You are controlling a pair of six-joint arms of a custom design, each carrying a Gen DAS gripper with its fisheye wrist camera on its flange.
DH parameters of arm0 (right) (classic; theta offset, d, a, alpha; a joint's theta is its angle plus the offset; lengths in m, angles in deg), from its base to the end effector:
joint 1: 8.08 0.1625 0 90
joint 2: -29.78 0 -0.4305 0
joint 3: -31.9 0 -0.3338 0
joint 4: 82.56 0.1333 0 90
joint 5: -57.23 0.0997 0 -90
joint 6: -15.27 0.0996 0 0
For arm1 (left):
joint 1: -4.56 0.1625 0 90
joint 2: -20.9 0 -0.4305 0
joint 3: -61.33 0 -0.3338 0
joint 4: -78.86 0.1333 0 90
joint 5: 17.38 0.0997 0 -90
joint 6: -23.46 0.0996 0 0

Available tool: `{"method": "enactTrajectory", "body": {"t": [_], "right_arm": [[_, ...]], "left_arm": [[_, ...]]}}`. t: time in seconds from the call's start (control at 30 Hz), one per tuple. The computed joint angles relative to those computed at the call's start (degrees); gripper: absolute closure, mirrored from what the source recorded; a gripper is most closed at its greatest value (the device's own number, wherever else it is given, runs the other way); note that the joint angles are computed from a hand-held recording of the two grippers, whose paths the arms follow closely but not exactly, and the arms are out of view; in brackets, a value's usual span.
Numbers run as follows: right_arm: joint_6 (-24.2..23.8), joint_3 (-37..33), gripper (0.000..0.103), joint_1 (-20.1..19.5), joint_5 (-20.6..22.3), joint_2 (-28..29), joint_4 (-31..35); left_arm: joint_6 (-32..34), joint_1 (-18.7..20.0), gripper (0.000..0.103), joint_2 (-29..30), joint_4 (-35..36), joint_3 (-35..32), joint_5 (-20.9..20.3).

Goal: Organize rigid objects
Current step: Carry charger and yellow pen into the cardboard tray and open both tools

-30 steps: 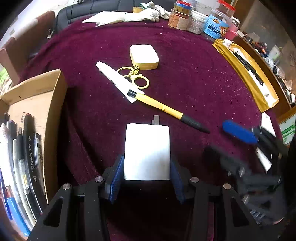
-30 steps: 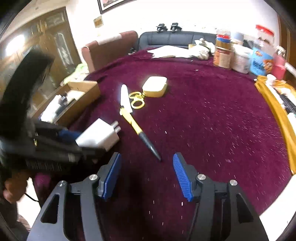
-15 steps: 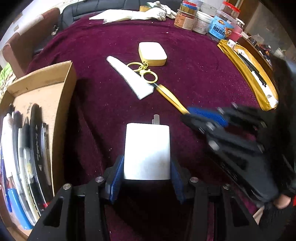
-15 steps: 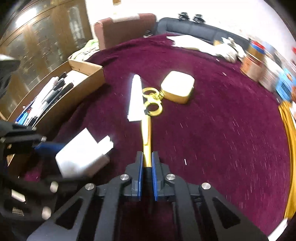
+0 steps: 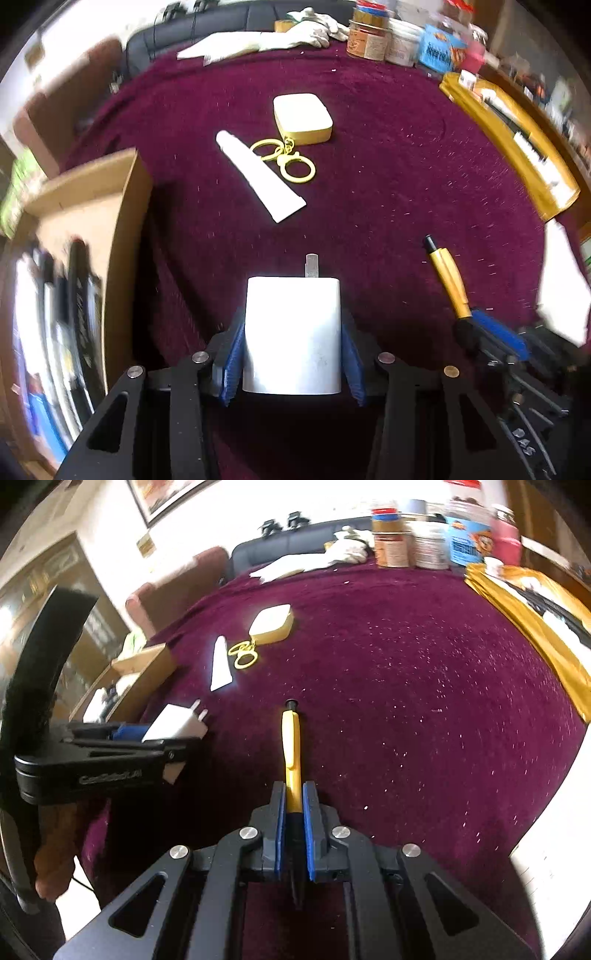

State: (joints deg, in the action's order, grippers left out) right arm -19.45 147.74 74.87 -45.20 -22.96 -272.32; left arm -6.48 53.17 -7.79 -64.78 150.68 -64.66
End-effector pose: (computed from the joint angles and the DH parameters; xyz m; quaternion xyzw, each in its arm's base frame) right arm 0.0435 -0.5593 0.1890 0.1926 -0.9244 0.2555 0.2075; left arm -0.2666 -0.6064 -0.0066 0.1149 0.9227 -0.1656 0.3286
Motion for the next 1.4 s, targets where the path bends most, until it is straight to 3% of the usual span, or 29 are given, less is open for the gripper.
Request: {"method": "enactTrajectory", "body": {"t": [0.23, 0.4, 0.6, 0.77, 1.03, 1.23, 1.4], "right_arm": [[2.7, 3.4, 0.094, -0.6, 6.1, -2.2, -1.5], [2.7, 6.4, 0.094, 1.1, 9.8, -3.0, -3.7], [3.1, 6.2, 0.094, 4.9, 14.2, -0.9, -0.5], [4.4, 2.0, 0.094, 8.1, 16.5, 2.6, 5.6], [7.0, -8.4, 0.094, 13.8, 11.2, 11.5, 10.6], [9.1, -15.2, 0.094, 15.2, 7.4, 17.1, 12.1], [9.5, -16.7, 0.093, 15.3, 5.2, 18.9, 11.5]], "left_arm": [[-0.6, 1.1, 0.054, -7.1, -11.0, 10.7, -14.7], [-1.3, 0.0, 0.054, -13.6, -17.7, 19.4, -17.8], [-4.2, -2.3, 0.054, -22.9, -19.6, 27.1, -10.4], [-6.5, -0.7, 0.054, -27.6, -18.7, 29.5, -5.3], [-10.2, 2.5, 0.054, -29.3, -14.5, 30.0, 2.8], [-8.9, 4.5, 0.054, -27.9, -14.2, 28.1, 3.9], [-9.0, 5.6, 0.054, -25.8, -11.8, 25.7, 6.0]]}}
